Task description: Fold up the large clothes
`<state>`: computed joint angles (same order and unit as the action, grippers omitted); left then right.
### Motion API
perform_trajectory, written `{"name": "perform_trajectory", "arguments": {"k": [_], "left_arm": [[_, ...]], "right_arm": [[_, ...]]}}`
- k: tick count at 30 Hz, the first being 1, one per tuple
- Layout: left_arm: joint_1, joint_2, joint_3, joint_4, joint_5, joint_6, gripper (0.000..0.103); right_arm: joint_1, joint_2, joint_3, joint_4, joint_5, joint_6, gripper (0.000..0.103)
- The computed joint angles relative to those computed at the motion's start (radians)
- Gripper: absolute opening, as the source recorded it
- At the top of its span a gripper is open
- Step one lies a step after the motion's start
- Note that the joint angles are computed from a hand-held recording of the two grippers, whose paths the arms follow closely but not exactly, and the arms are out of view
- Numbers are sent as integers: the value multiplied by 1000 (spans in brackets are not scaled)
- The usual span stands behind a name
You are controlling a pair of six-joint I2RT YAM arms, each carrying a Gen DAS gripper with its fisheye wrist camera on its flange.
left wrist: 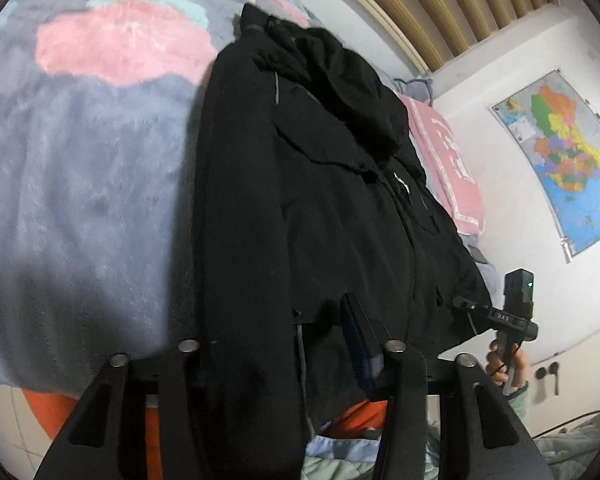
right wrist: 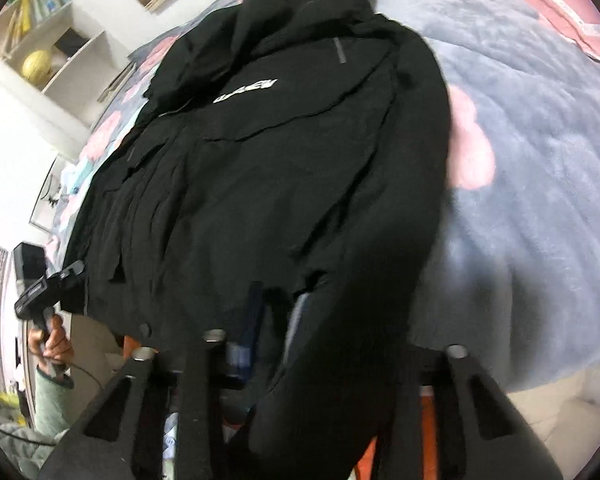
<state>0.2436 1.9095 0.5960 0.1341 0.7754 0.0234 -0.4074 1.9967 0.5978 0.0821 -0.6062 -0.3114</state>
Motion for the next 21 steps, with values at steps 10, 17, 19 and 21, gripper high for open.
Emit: {"name": "perform_trajectory", "arguments": {"k": [10, 17, 19, 21], "left_arm": [[12, -245, -30, -9, 3, -74, 13], [-10, -285, 90, -35, 17, -140, 13], [-15, -276, 133, -46, 9, -144, 13], [-13, -260, 185, -66, 14, -152, 14]], "right_arm": [[-123, -95, 32, -155, -168, -80, 15], [-106, -212, 132, -267, -254, -60, 15], [-99, -224, 185, -299, -273, -44, 16], [-98, -235, 233, -328, -273, -43, 16]]}}
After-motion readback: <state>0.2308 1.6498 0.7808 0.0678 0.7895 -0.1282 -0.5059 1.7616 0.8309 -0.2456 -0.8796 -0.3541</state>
